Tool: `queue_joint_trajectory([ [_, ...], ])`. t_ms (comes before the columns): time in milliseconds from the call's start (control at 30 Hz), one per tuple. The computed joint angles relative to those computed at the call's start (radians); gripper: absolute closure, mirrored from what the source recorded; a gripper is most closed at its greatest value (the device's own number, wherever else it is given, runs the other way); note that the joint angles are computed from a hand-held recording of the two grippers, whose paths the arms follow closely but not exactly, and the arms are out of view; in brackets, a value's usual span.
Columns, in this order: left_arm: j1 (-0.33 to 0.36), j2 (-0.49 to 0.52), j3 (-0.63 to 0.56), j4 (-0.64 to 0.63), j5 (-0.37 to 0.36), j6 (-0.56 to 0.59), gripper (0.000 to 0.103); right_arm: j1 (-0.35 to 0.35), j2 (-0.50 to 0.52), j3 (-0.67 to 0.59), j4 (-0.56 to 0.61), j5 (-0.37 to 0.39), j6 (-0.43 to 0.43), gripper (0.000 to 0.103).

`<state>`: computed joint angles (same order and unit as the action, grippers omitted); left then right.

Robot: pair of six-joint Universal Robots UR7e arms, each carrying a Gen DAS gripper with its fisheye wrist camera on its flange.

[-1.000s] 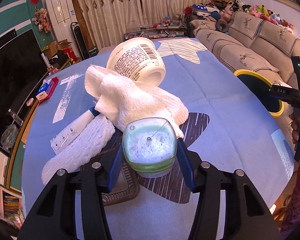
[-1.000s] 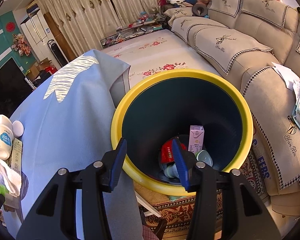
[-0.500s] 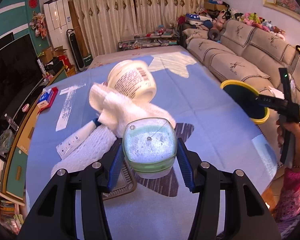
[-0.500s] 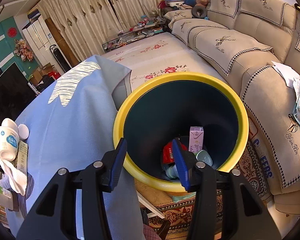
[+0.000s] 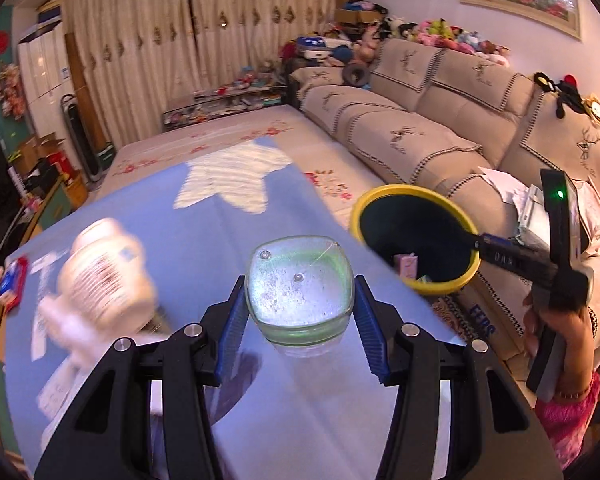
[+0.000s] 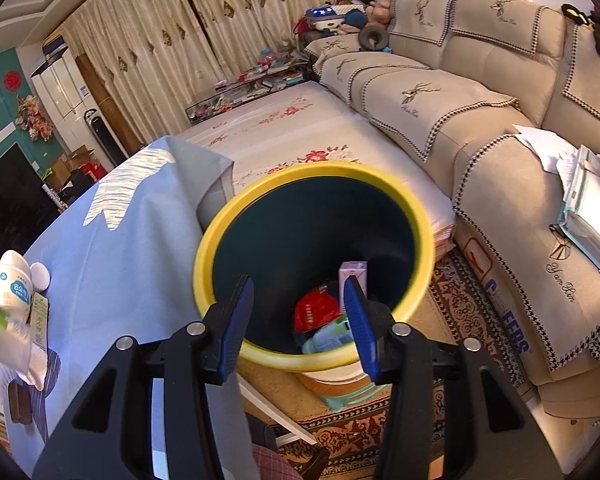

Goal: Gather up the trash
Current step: 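Carry the green-lidded cup over the yellow bin and open the left gripper, then move the right gripper back to the table toward the white yogurt cups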

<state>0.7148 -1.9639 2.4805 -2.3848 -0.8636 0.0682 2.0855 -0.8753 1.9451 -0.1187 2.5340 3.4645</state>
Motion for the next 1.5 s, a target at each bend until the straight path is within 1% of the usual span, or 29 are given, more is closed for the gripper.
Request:
queue_joint_trajectory([
  [133, 0.003, 0.216, -0.018, -0.204, -0.042, 0.058, 0.052, -0.009, -0.038, 0.049, -0.022, 0.020, 0.016, 0.058],
  [167, 0.008, 0.267, -0.029, -0.238, -0.061, 0.067, 0.052, -0.013, -0.047, 0.059, -0.028, 0.021, 0.019, 0.058],
  [200, 0.017, 0.330, -0.047, -0.269, -0.088, 0.069, 0.052, -0.018, -0.058, 0.072, -0.034, 0.022, 0.022, 0.058],
  [300, 0.035, 0.475, -0.087, -0.338, -0.131, 0.068, 0.052, -0.038, -0.088, 0.110, -0.055, 0.018, 0.027, 0.058],
  [433, 0.058, 0.671, -0.141, -0.422, -0.144, 0.067, 0.052, -0.074, -0.123, 0.154, -0.070, 0.009, 0.037, 0.058],
  [600, 0.083, 0.827, -0.183, -0.458, -0.136, 0.057, 0.052, -0.124, -0.153, 0.195, -0.086, -0.010, 0.042, 0.058],
  [667, 0.094, 0.860, -0.185, -0.454, -0.134, 0.052, 0.052, -0.139, -0.158, 0.208, -0.096, -0.018, 0.042, 0.058],
  [767, 0.110, 0.908, -0.205, -0.411, -0.131, 0.017, 0.052, -0.167, -0.166, 0.225, -0.114, -0.037, 0.034, 0.058],
  [800, 0.115, 0.916, -0.206, -0.402, -0.129, 0.011, 0.052, -0.176, -0.166, 0.229, -0.118, -0.045, 0.033, 0.058],
  [833, 0.120, 0.917, -0.216, -0.365, -0.133, -0.002, 0.052, -0.184, -0.166, 0.231, -0.121, -0.051, 0.032, 0.058],
  [867, 0.122, 0.914, -0.212, -0.365, -0.139, -0.003, 0.052, -0.190, -0.165, 0.232, -0.121, -0.056, 0.033, 0.058],
  [933, 0.113, 0.923, -0.206, -0.370, -0.112, -0.006, 0.052, -0.199, -0.158, 0.230, -0.120, -0.066, 0.037, 0.058],
  [967, 0.114, 0.923, -0.207, -0.361, -0.113, -0.008, 0.052, -0.202, -0.157, 0.229, -0.119, -0.070, 0.037, 0.058],
  [1033, 0.122, 0.906, -0.208, -0.332, -0.134, -0.021, 0.052, -0.202, -0.152, 0.224, -0.113, -0.071, 0.038, 0.058],
  [1100, 0.121, 0.886, -0.197, -0.331, -0.132, -0.018, 0.051, -0.199, -0.149, 0.222, -0.109, -0.068, 0.040, 0.058],
  [1133, 0.120, 0.869, -0.192, -0.326, -0.134, -0.017, 0.049, -0.194, -0.147, 0.218, -0.106, -0.063, 0.044, 0.058],
  [1167, 0.116, 0.852, -0.184, -0.322, -0.137, -0.021, 0.045, -0.191, -0.147, 0.218, -0.105, -0.059, 0.045, 0.058],
  [1267, 0.103, 0.790, -0.160, -0.321, -0.149, -0.032, 0.041, -0.179, -0.144, 0.211, -0.095, -0.047, 0.052, 0.058],
  [1333, 0.094, 0.731, -0.141, -0.312, -0.162, -0.040, 0.039, -0.171, -0.142, 0.205, -0.087, -0.039, 0.057, 0.058],
  [1367, 0.088, 0.695, -0.128, -0.311, -0.163, -0.041, 0.035, -0.166, -0.139, 0.200, -0.081, -0.035, 0.061, 0.058],
  [1500, 0.068, 0.542, -0.084, -0.291, -0.146, -0.038, 0.027, -0.138, -0.114, 0.164, -0.047, -0.021, 0.066, 0.058],
])
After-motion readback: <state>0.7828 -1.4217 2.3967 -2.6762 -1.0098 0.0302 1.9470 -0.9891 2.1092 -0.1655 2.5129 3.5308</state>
